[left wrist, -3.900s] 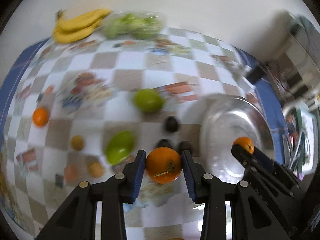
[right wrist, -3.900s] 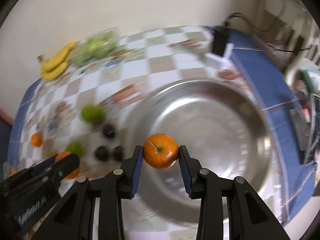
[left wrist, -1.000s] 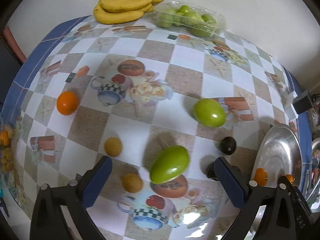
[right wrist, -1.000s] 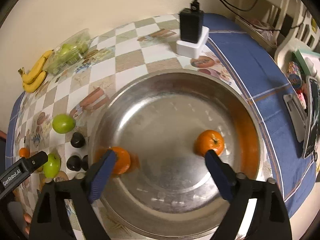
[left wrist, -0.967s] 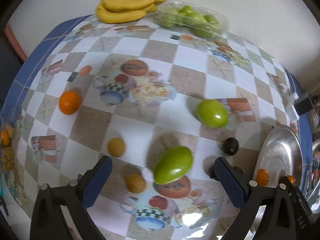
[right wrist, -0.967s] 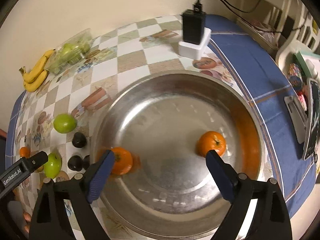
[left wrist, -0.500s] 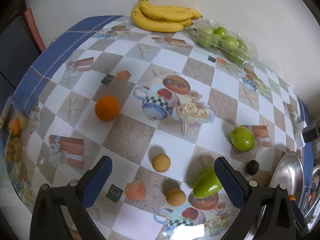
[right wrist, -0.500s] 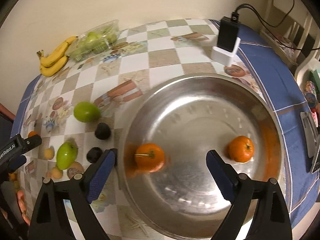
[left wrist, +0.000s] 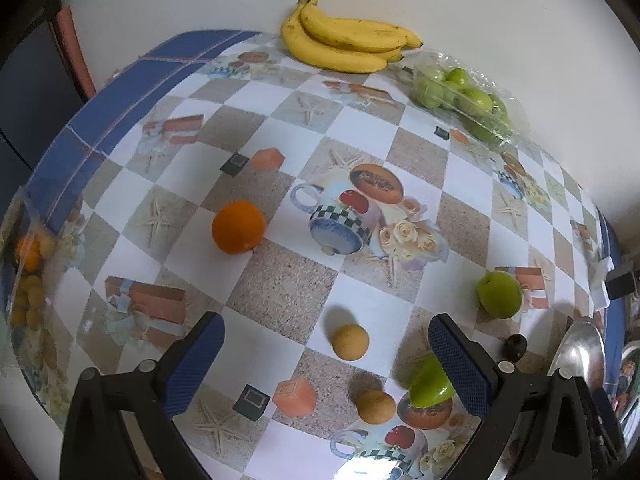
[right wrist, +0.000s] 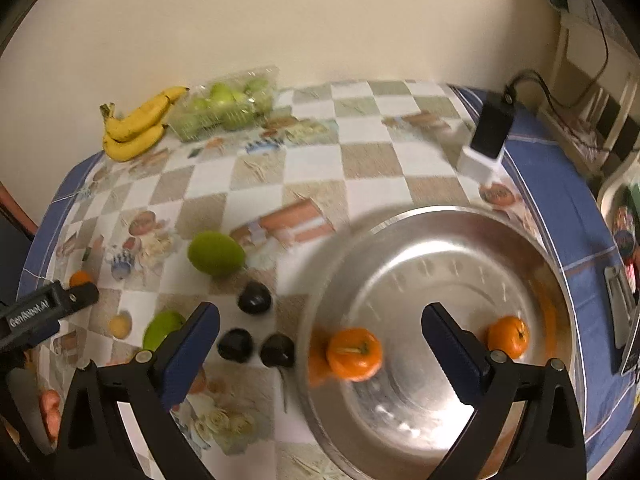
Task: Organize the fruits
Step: 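Withdraw both tools from the bowl toward the remaining fruit, then grasp a small yellow round fruit with the left tool while the right tool grasps a black plum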
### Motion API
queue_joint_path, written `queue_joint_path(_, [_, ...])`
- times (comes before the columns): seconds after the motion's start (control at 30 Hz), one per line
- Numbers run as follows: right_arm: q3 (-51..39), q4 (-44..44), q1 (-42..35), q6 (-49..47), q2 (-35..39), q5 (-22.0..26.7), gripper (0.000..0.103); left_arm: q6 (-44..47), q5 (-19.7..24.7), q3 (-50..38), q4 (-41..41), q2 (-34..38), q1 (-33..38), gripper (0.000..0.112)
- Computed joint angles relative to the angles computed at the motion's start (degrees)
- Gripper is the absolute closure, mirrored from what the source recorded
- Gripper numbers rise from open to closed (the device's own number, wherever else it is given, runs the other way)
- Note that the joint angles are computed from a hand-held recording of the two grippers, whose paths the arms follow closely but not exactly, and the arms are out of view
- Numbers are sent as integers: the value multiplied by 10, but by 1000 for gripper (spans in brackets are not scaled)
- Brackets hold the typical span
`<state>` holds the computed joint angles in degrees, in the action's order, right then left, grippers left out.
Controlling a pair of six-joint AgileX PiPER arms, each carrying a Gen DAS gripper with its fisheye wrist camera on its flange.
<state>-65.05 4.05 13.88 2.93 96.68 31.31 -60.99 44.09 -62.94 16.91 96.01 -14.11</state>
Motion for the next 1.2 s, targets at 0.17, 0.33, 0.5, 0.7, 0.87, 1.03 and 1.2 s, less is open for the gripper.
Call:
queue_joint_path(0.17, [-14, 25, 20, -16, 9, -15, 2, -23, -15, 15, 18, -7, 5, 9])
queue_joint_path(0.33, [-42, 65, 33, -60, 35, -9, 2, -14, -36, 27, 1, -14, 22, 9])
queue_joint_path(0.5, [-70, 48, 46, -53, 62, 8, 2, 16, -56, 35, -25, -16, 34, 9])
queue_joint_path(0.7, [-103, 23, 51, -32, 88, 34, 3, 56, -60, 29, -60, -6, 46, 9])
queue_joint_path(0.87, [-124, 12, 47, -25, 106, 51, 31, 108, -70, 25, -114, 7, 57, 10])
queue_joint_path(1.03, [-136, 4, 51, -28, 123, 66, 52, 118, -66, 17, -119, 18, 51, 20])
queue_joint_path(1.2, [-137, -13, 62, -22, 132, 67, 60, 150, -68, 16, -154, 31, 57, 34])
